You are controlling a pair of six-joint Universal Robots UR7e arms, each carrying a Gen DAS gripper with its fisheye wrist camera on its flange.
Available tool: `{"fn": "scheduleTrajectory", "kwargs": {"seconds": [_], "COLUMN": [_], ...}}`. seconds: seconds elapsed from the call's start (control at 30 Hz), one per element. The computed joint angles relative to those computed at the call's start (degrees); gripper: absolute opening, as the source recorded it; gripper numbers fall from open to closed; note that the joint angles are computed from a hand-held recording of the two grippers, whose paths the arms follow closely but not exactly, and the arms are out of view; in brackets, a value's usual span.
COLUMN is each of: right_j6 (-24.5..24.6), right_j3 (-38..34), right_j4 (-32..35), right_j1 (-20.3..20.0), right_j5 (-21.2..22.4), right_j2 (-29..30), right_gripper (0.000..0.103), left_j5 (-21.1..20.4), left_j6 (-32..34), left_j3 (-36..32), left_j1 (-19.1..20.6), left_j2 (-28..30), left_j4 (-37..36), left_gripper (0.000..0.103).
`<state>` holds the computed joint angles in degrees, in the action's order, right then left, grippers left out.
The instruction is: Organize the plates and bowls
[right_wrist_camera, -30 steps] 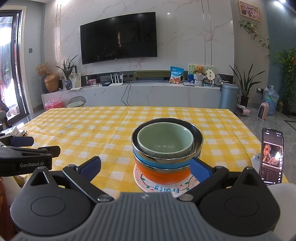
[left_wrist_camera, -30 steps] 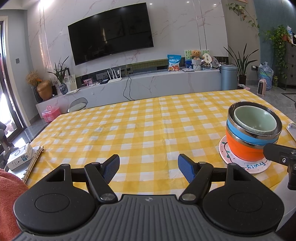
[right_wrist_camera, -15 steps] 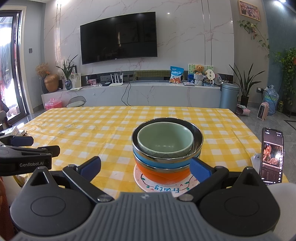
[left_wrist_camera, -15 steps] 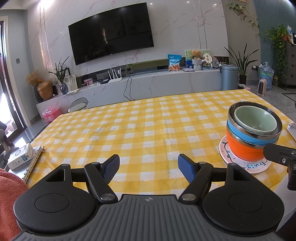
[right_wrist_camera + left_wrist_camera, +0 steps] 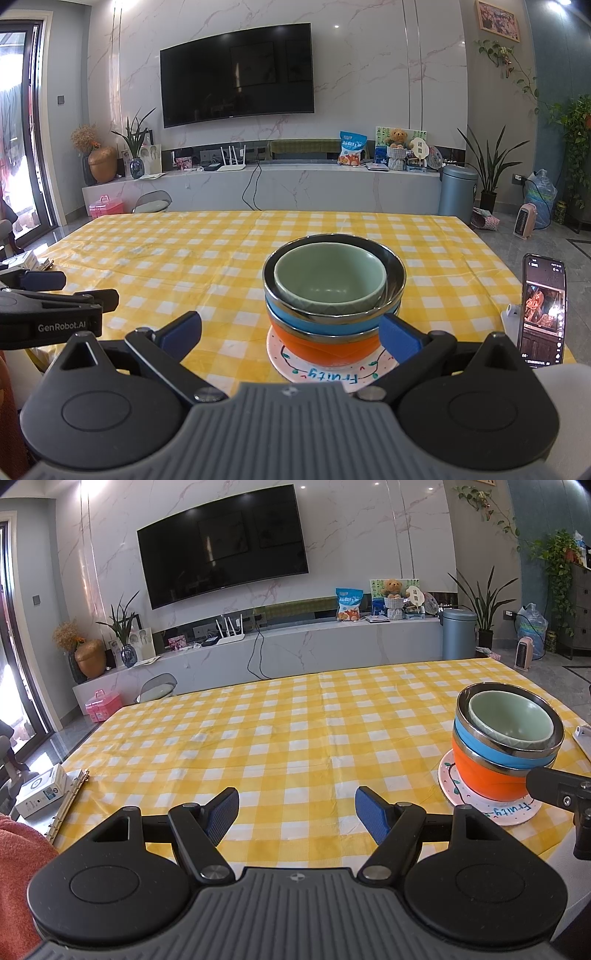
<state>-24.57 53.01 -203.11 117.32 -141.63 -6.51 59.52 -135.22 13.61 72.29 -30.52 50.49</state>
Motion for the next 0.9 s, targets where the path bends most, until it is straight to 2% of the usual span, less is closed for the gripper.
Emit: {"fn": "scheduleTrajectory", "kwargs": {"seconds": [0.9], "right_j6": [0.14], "right_j3": [-0.22], "right_j4": [0.26], "right_j1": [0.03], "right_j5": [-0.15], "right_j2": [0.14], "right_gripper": [0.100], "left_j5": [-0.30], "left_j6": [-0.12], "left_j3": [-0.66], "left_j1": [0.27], "left_j2": [-0.23], "left_j4": [0.75], "left_gripper": [0.085]}}
